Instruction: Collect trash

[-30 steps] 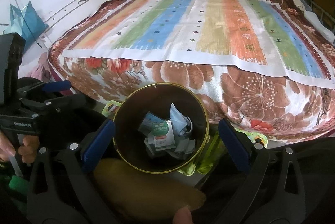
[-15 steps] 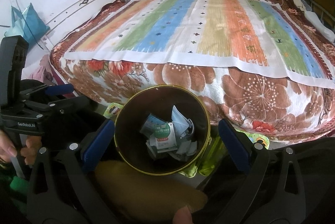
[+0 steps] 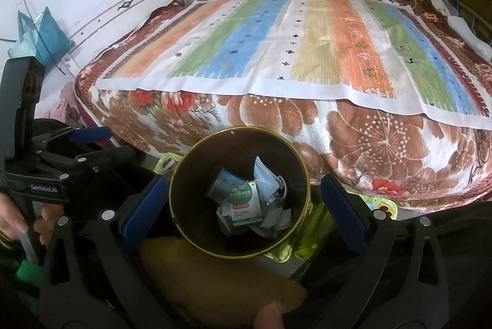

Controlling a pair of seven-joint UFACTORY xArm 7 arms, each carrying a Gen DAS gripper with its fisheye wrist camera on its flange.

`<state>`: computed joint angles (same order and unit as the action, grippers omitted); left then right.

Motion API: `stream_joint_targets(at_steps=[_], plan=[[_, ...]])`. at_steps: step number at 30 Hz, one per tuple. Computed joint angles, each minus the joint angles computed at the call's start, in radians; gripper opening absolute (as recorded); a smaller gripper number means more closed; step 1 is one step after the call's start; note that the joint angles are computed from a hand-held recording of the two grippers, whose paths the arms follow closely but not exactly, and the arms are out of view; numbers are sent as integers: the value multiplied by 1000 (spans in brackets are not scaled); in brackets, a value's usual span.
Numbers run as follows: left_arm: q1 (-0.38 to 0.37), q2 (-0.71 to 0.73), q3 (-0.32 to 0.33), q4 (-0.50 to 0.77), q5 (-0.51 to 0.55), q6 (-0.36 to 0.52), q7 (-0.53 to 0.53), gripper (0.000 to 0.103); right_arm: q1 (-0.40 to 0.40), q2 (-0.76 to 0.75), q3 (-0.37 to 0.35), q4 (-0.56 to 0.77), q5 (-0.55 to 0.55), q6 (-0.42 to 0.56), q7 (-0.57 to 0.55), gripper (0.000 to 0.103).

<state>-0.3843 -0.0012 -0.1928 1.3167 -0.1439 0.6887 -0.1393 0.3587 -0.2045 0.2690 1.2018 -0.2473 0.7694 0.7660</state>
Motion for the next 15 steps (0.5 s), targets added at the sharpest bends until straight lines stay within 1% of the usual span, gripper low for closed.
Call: stream_joint_targets(at_steps=[15], plan=[[0,2,1,3,1,2,0,97,-1,-2,-1,-4,1,-3,-2,94]])
